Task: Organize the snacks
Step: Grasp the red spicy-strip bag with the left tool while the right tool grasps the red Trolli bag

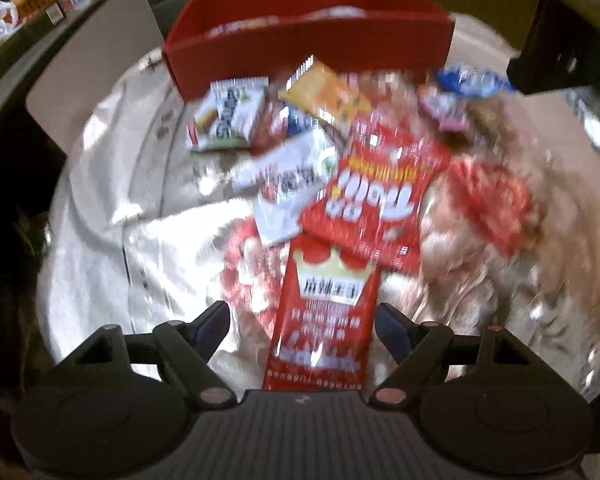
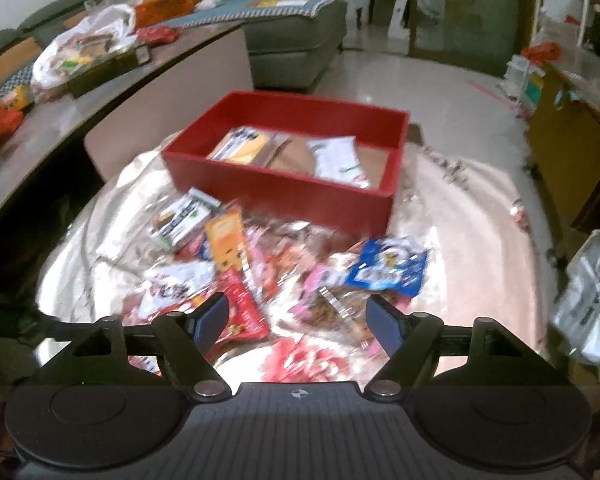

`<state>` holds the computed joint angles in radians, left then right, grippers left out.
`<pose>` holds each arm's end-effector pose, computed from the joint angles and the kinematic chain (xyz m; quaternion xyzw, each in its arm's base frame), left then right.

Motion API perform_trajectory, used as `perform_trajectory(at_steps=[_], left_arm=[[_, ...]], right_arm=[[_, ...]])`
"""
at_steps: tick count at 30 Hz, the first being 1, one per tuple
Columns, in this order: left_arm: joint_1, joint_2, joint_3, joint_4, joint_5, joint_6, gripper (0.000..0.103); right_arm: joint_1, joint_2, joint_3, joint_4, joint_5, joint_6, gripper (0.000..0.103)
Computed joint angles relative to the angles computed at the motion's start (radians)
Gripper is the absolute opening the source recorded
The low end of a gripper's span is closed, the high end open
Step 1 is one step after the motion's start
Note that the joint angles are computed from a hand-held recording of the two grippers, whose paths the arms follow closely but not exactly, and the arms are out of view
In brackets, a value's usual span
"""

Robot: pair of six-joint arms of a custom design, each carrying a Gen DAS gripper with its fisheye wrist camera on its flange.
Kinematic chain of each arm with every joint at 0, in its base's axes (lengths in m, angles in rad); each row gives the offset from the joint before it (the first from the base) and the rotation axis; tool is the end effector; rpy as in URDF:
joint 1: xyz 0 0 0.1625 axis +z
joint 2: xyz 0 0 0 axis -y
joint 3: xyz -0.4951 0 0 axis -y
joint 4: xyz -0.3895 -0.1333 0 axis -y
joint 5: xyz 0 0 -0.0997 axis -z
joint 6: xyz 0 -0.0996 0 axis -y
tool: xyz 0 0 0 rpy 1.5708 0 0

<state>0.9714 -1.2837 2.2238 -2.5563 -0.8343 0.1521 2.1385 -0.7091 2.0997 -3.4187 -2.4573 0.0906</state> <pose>-0.1014 -0.5034 0.2536 0.3347 0.8706 -0.1005 0.3462 0.3499 -0.4444 0.0892 0.1134 -0.8779 0.3288 0.3291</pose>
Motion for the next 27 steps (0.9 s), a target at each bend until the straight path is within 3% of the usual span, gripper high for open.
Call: perform_trajectory(at_steps=[3, 6, 12, 18, 24, 27], left_arm=[[0.008, 0.005, 0.0, 0.009, -0.003, -0.008, 0.071], [0.021, -0.005, -0.021, 0.056, -0.058, -0.035, 0.05], [0.011, -0.014, -0.018, 0.066, -0.054, -0.046, 0.045], [0.016, -0.03, -0.032, 0.105, -0.107, -0.048, 0.043], [0.013, -0.037, -0.035, 0.127, -0.127, -0.05, 0.043], [0.011, -0.036, -0.037, 0.145, -0.121, -0.055, 0.043]], right_arm=[[-0.002, 0.008, -0.011, 0.046, 0.027, 0.021, 0.081], [-0.007, 0.01, -0.022, 0.088, 0.056, 0.047, 0.082], [-0.033, 0.019, -0.048, 0.181, 0.152, 0.144, 0.082], [-0.072, 0.043, -0.089, 0.258, 0.262, 0.254, 0.082], [-0.064, 0.105, -0.167, 0.308, 0.202, 0.261, 0.086], [-0.062, 0.131, -0.2, 0.324, 0.159, 0.244, 0.076]])
